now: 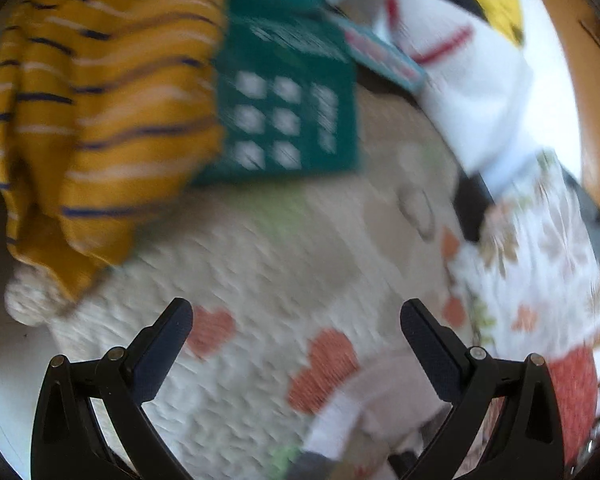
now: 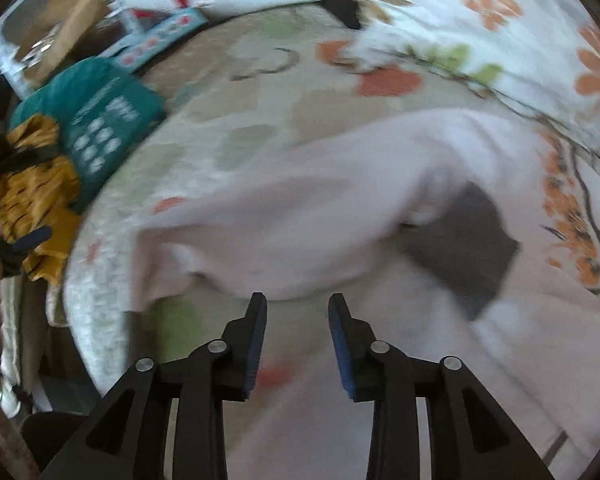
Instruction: Fold small clothes
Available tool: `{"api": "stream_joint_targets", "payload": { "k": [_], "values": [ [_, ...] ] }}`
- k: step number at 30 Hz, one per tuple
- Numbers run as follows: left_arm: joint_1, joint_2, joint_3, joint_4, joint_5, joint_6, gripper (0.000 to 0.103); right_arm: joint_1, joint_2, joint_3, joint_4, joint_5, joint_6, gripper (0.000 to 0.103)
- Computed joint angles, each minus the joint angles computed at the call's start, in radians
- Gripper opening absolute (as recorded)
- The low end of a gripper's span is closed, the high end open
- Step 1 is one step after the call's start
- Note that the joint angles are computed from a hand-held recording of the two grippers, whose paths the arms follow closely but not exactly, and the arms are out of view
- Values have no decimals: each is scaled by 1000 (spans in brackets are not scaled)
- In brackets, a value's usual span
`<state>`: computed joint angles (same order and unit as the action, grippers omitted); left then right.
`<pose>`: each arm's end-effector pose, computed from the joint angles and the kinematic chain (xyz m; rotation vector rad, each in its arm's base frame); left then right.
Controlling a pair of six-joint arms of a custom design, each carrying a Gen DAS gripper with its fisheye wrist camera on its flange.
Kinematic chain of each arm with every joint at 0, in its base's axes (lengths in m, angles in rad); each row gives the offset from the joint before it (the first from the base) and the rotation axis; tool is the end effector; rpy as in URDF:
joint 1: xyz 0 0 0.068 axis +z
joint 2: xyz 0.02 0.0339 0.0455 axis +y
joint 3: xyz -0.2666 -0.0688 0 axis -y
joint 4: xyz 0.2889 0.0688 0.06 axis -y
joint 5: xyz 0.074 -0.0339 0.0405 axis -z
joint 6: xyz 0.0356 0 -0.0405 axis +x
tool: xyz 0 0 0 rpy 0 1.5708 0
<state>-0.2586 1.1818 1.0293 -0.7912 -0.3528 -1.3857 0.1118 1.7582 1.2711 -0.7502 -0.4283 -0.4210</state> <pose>0.2705 -0.0588 0.2886 -1.4288 1.9960 -0.2848 0.3838 0.0580 0.1927 -0.8075 2.5830 0.5111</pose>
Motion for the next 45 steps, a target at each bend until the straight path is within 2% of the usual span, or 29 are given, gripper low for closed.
{"api": "stream_joint_targets", "payload": {
  "k": [3, 7, 10, 11, 12, 13, 14, 17, 21, 23, 26, 32, 38, 45],
  "values": [
    [26, -50, -30, -34, -25, -29, 103, 56, -49, -42, -22, -47, -8, 50],
    [55, -53, -47, -5, 34, -1, 103, 125, -106, -110, -43, -108, -19, 63],
    [53, -31, -38, 7, 57, 15, 103, 182, -116, -163, -3, -64, 0, 64],
    [50, -25, -34, 7, 57, 17, 103, 197, -122, -187, 17, -35, 2, 61],
    [44, -20, -29, 7, 55, 17, 103, 214, -120, -204, 33, -6, 3, 51],
    [39, -17, -28, 6, 51, 17, 103, 220, -120, -213, 34, 15, -3, 16],
    [34, -10, -22, 4, 47, 18, 103, 221, -115, -205, 23, 22, -8, 9],
    [19, 17, -4, -6, 34, 24, 103, 164, -173, -182, 0, 3, -11, 9],
    [-13, 88, 41, 10, 41, 48, 103, -5, -210, -51, -112, -92, -48, 9],
    [-37, 137, 78, 21, 38, 75, 103, -122, -181, 58, -195, -149, -72, 9],
    [-85, 214, 148, 28, 40, 111, 103, -282, -113, 204, -280, -164, -106, 9],
    [-178, 388, 315, 16, 44, 162, 103, -537, 107, 475, -358, -47, -127, 9],
    [-244, 534, 477, -13, 40, 207, 103, -671, 340, 690, -358, 134, -116, 9],
    [-272, 661, 622, -50, 53, 242, 103, -747, 476, 797, -339, 217, -84, 9]
  ]
}}
